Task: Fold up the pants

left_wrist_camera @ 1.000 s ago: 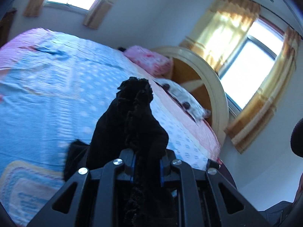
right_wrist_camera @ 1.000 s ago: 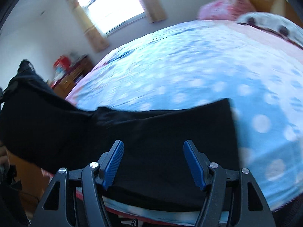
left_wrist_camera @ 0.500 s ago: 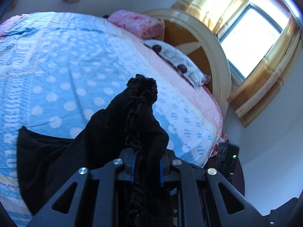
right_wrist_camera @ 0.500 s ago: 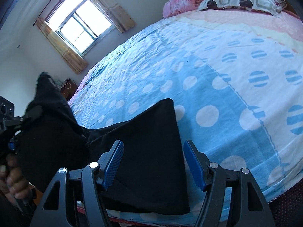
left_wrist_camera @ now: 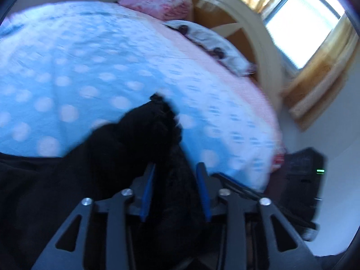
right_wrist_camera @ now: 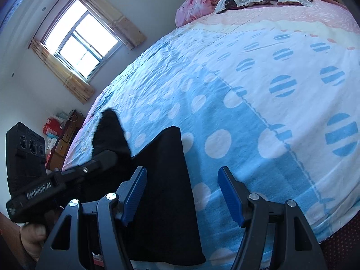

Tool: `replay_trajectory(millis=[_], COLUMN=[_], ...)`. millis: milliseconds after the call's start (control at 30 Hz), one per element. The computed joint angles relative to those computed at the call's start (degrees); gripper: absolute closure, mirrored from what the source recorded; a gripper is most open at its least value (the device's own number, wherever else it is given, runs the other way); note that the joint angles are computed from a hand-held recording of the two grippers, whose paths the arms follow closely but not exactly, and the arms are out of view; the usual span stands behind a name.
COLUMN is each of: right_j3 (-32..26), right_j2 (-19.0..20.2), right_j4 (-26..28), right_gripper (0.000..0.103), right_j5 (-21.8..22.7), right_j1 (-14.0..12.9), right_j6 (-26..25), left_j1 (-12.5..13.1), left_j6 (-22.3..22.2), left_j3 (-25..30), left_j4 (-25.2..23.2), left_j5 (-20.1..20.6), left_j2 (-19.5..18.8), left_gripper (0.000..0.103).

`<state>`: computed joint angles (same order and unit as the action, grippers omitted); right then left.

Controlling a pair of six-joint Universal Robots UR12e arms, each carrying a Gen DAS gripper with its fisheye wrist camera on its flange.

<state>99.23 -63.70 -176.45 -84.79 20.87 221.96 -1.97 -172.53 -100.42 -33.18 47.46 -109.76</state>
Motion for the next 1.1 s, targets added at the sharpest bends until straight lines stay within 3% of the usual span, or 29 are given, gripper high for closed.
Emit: replay_trajectory(millis=[33, 100, 200, 267, 367, 433, 533, 600, 667, 767, 800, 933, 1000, 1100], right_j3=[0.30, 0.96, 1.72, 1.64, -0.11, -1.56, -2.74, -2.74, -2.10, -2.90, -3.01, -3.47, -2.98, -2.75], right_j2=[-0.13, -0.51, -0.92, -1.09, -0.94, -0.85, -1.35, -1.74, -2.04, -1.80, -1.81, -2.58, -3.67, -4.65], right_j4=[-0.57, -1.62, -3.96, -5.65, -4.96, -2.36, 3.83, 7.22, 8.19, 10.80, 10.66, 10.92, 11.32, 16.35], right_gripper=[0.036, 0.036, 0.036, 0.036, 0.036, 0.036, 0.036, 0.037, 0.044, 0.082, 0.087, 0.094, 0.095, 0.096], right_j5=[-0.63, -2.65, -5.04, -5.67, -4.03, -1.75, -3.00, -2.56, -1.16, -0.54, -0.73, -4.95, -7.72, -12.61], right_j1=[0.04, 0.16, 0.37, 0.80, 1.99, 2.92, 4.50, 4.62, 4.37, 4.41, 4.56, 6.20, 6.78, 7.09], right_j6=[0.39, 1.26, 2.06, 0.65, -6.93, -13.70, -21.09, -22.91, -22.99, -24.67, -25.08, -30.80, -31.77, -30.98], left_j1=[0.34, 0.59, 1.85, 2.72, 4.07, 4.90, 6.58, 7.11, 7.31, 6.70, 6.51, 6.16, 6.14, 5.74], left_j6=[0.58, 0.25, 1.46, 1.98, 0.48, -0.78, -2.91, -3.46, -3.15, -1.37, -0.66, 1.26, 1.62, 1.68], left_j3=[-0.17, -1.22, -4.00, -6.33, -10.65, -12.57, -15.34, -16.03, -16.64, -16.95, -17.06, -17.72, -18.13, -18.43], left_j4=[-1.32, 0.87, 6.35, 10.82, 19.13, 22.19, 25.82, 25.83, 25.83, 27.12, 27.73, 31.20, 32.74, 35.37], left_j5=[-2.92, -2.79, -2.91, 0.42, 9.14, 12.86, 15.78, 16.36, 16.22, 17.24, 17.73, 20.06, 21.33, 25.11], left_j2=[0.21, 0.99, 2.86, 4.42, 6.49, 7.15, 7.51, 7.31, 7.07, 6.82, 6.89, 6.99, 6.97, 5.91], left_gripper=[0.053, 0.033, 0.032, 0.029, 0.019, 0.016, 0.016, 0.016, 0.016, 0.016, 0.016, 0.013, 0.007, 0.001])
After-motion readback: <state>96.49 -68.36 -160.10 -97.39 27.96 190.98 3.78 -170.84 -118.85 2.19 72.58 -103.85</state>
